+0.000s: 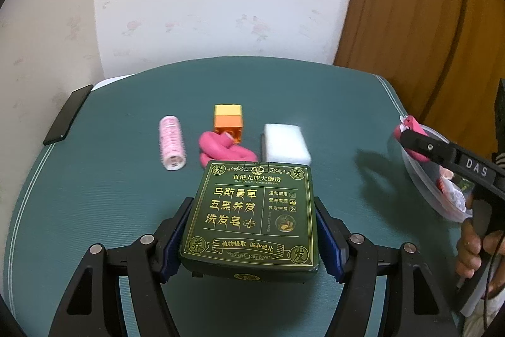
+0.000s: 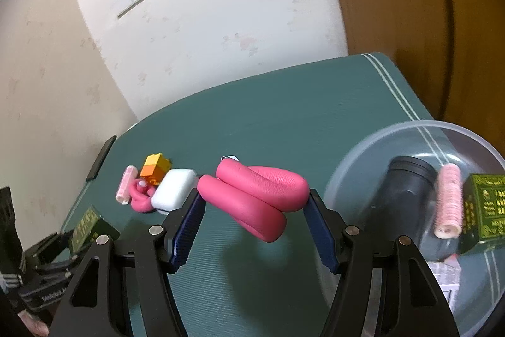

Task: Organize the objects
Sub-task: 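Drop the pink roller into the clear bowl with the right tool while the left carries the box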

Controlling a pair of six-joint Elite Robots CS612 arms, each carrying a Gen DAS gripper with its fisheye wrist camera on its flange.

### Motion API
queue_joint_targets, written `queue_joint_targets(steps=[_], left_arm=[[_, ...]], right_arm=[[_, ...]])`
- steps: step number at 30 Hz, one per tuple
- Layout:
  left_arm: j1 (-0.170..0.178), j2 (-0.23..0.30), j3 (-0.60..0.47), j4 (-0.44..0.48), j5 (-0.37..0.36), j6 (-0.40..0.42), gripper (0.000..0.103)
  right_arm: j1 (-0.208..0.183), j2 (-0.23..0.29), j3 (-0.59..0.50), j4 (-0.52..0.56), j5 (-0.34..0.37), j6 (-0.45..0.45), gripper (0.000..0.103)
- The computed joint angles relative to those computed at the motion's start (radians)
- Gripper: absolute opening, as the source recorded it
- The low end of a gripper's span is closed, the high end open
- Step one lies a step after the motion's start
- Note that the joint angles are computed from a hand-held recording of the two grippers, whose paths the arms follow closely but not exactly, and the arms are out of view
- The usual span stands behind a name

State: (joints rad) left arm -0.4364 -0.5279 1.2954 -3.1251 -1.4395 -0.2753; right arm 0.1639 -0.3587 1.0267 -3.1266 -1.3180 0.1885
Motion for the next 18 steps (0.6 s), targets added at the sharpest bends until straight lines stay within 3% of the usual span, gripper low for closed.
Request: queue_joint_targets(steps=[18], left_arm=[[-0.021,0.011,-0.014,0.011,-0.018,0.034,0.073]], right_arm=[[-0.049,-0.049,0.131,-0.134,-0.076,0.108,0.065]])
